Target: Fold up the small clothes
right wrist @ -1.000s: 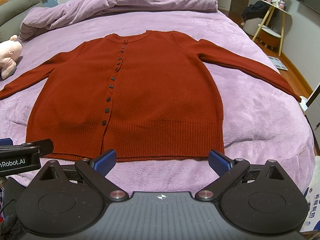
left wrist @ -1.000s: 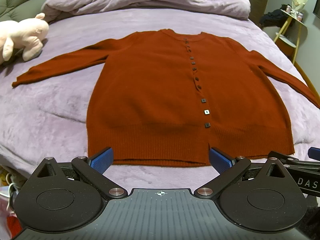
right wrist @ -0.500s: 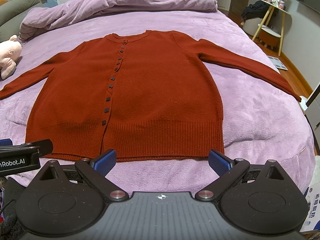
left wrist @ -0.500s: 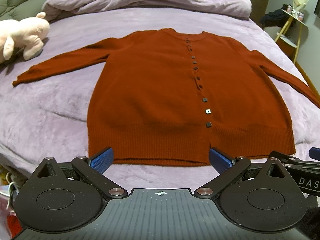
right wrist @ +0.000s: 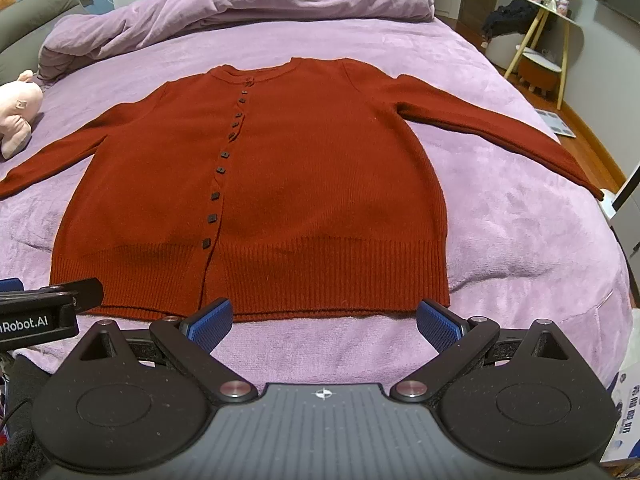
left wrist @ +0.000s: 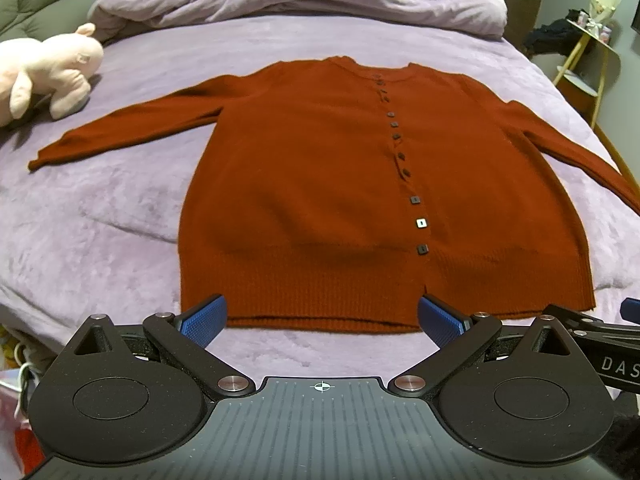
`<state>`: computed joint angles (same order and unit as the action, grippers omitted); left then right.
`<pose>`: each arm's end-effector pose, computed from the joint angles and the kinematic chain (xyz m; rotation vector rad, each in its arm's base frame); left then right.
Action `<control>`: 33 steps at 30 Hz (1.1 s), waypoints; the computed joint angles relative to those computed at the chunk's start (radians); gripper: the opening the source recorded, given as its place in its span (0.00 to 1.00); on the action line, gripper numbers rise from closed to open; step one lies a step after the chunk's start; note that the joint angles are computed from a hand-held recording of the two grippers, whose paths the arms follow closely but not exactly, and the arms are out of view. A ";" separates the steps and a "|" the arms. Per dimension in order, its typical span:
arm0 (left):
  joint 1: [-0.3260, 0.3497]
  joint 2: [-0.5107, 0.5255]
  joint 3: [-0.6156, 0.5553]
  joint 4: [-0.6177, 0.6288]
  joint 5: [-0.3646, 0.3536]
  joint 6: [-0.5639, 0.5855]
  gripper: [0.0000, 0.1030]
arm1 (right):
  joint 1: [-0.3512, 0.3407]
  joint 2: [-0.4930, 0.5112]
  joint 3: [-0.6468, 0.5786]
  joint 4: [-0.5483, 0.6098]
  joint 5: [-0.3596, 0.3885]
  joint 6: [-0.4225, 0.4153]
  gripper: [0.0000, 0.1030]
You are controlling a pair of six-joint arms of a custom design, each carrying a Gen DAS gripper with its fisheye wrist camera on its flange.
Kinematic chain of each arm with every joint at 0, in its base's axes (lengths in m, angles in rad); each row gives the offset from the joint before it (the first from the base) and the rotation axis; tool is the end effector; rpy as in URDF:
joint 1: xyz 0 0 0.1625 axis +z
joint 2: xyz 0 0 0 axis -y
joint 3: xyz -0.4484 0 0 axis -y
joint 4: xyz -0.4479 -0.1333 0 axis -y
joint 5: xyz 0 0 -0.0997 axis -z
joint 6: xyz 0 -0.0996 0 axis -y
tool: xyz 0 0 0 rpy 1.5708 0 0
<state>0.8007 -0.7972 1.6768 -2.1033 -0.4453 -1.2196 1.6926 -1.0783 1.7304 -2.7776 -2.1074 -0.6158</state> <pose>-0.3118 -0.6421 0.0639 -0.2415 2.0980 -0.9100 0.1666 -0.6827 0.2655 0.7036 -2.3518 0.5111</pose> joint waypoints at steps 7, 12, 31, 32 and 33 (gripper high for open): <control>0.003 0.002 -0.007 0.013 -0.007 -0.005 1.00 | -0.003 0.003 -0.002 0.005 0.002 0.007 0.96; 0.010 0.004 -0.004 -0.016 -0.022 0.017 1.00 | -0.009 0.006 -0.007 0.022 0.012 0.016 0.96; 0.114 0.117 -0.108 -0.536 -0.017 0.441 1.00 | -0.273 0.215 -0.449 -0.150 0.482 0.388 0.89; 0.121 0.131 -0.131 -0.541 -0.022 0.452 1.00 | -0.282 0.243 -0.510 -0.122 0.452 0.448 0.76; 0.126 0.141 -0.148 -0.539 -0.025 0.453 1.00 | -0.295 0.272 -0.573 -0.095 0.435 0.515 0.69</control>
